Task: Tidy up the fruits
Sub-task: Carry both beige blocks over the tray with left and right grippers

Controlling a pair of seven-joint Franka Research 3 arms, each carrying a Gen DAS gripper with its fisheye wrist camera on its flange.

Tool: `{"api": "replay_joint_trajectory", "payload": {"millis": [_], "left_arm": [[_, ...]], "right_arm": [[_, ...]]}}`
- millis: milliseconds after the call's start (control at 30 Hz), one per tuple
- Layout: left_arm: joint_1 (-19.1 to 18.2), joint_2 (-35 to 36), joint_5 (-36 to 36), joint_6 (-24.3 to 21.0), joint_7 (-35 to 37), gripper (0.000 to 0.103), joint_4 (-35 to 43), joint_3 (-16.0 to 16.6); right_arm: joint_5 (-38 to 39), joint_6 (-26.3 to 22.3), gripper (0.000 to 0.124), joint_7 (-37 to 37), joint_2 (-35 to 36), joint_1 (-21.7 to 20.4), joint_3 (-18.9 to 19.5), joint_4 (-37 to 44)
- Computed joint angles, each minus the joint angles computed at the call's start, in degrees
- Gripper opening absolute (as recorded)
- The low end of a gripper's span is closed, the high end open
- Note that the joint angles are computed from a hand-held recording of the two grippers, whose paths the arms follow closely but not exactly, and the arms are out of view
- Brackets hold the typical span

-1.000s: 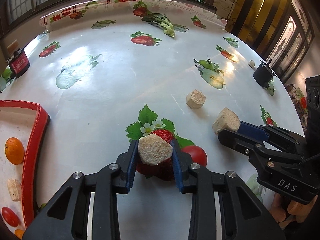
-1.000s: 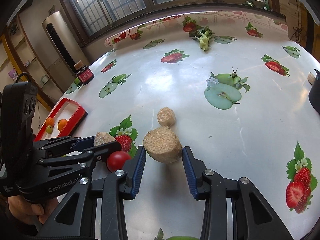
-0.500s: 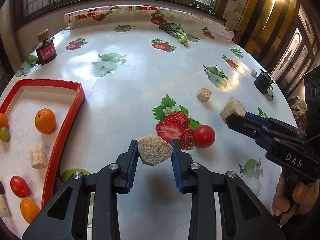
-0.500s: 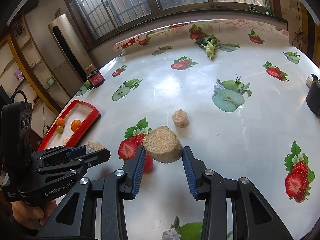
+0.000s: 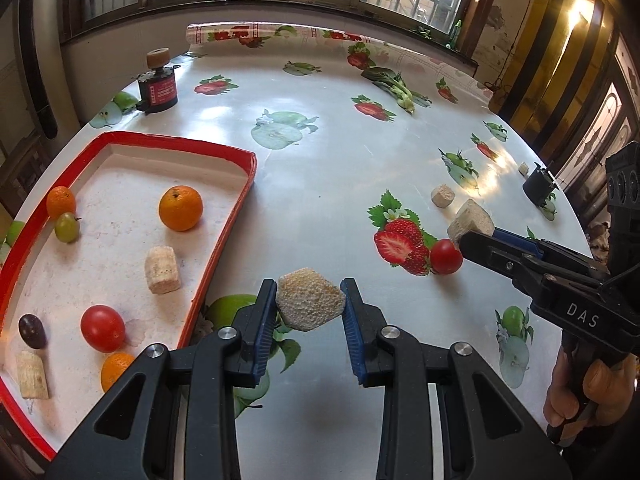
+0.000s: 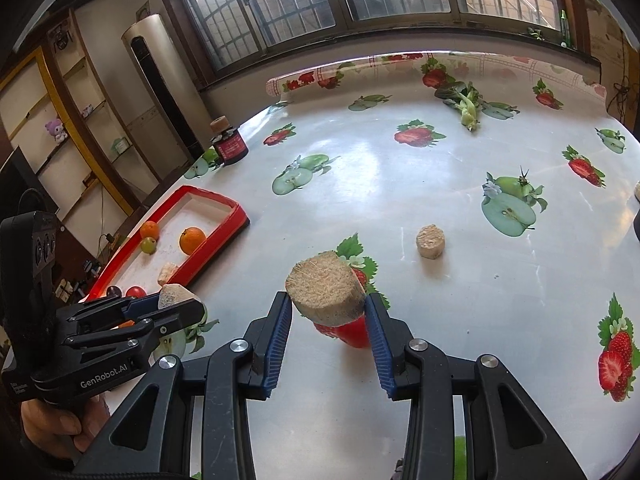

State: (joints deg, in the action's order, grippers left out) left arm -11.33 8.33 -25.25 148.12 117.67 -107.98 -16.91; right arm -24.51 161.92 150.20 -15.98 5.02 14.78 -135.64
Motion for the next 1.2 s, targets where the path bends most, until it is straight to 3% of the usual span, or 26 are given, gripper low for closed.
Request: {"api": "replay_joint_trajectory", "payload": {"millis": [333, 1200], "left_arm": [[1.17, -2.06, -2.22, 0.49, 1.23, 0.029, -1.81, 1.41], [5.61, -1.84, -2.72, 0.95, 0.14, 0.03, -1.95, 4.02]], "right_arm": [[-1.82, -1.01, 0.039, 0.04, 4.11, 2.78, -0.19, 4.61], [-0.46, -3.71, 0.039, -7.07, 17.61, 15.88, -7.75, 19.74]]}}
